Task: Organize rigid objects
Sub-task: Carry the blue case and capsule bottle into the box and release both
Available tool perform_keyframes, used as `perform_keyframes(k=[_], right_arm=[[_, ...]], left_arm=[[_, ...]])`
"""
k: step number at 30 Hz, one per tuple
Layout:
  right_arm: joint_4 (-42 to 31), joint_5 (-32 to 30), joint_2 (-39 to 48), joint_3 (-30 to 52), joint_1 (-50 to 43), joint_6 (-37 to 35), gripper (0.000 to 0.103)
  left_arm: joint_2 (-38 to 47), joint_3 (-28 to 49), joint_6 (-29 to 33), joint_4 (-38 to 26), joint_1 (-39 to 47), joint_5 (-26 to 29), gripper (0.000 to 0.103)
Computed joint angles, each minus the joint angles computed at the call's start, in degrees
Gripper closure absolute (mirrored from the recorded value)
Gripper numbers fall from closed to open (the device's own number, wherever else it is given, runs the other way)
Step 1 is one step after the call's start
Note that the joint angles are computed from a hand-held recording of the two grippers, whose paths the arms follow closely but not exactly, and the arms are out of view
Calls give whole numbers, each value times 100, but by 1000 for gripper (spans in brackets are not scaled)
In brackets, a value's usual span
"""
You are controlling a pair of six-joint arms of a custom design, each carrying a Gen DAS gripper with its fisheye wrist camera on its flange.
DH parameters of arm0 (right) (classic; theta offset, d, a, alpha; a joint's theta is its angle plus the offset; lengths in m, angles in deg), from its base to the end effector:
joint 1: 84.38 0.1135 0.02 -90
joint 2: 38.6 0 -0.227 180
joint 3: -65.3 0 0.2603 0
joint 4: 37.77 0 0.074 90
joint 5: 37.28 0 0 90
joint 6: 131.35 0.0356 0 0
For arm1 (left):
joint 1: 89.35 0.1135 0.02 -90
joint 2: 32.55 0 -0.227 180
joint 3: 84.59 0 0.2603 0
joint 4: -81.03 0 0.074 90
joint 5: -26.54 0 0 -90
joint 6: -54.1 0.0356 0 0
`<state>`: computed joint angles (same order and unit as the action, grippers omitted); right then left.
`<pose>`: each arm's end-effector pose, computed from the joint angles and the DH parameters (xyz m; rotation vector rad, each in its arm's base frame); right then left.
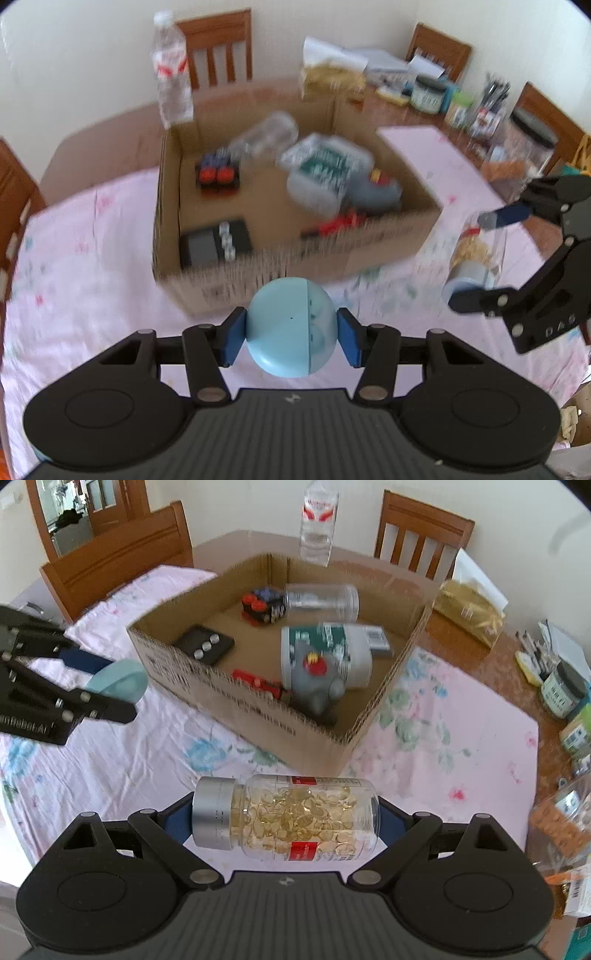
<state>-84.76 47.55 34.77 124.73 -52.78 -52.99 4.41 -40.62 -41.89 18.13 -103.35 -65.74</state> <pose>0.2205 0.1394 0.1726 -1.0043 2.4498 0.2367 0.1541 -0.0369 0.1910 0.1624 2.5422 -0.0857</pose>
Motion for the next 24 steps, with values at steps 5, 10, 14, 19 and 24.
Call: perform_keyframes(k=[5,10,14,19,24], right_arm=[[-288,-156,-158,395,-110,-16,6],[-242,-135,-170,615,-147,79,6],[-159,-17,-95,734,-100,152,6],[-95,65,73,903,-67,219,6],[-26,205,291,1134,12,235,6]], left_arm=[[677,430,442,735,296,35,51],[1921,665,609,1781,496,117,51],[2690,762,642,2343,587,51,51],[3267,805,528,2862,694,66,51],[3171,688,255,3197,736,-247,8]])
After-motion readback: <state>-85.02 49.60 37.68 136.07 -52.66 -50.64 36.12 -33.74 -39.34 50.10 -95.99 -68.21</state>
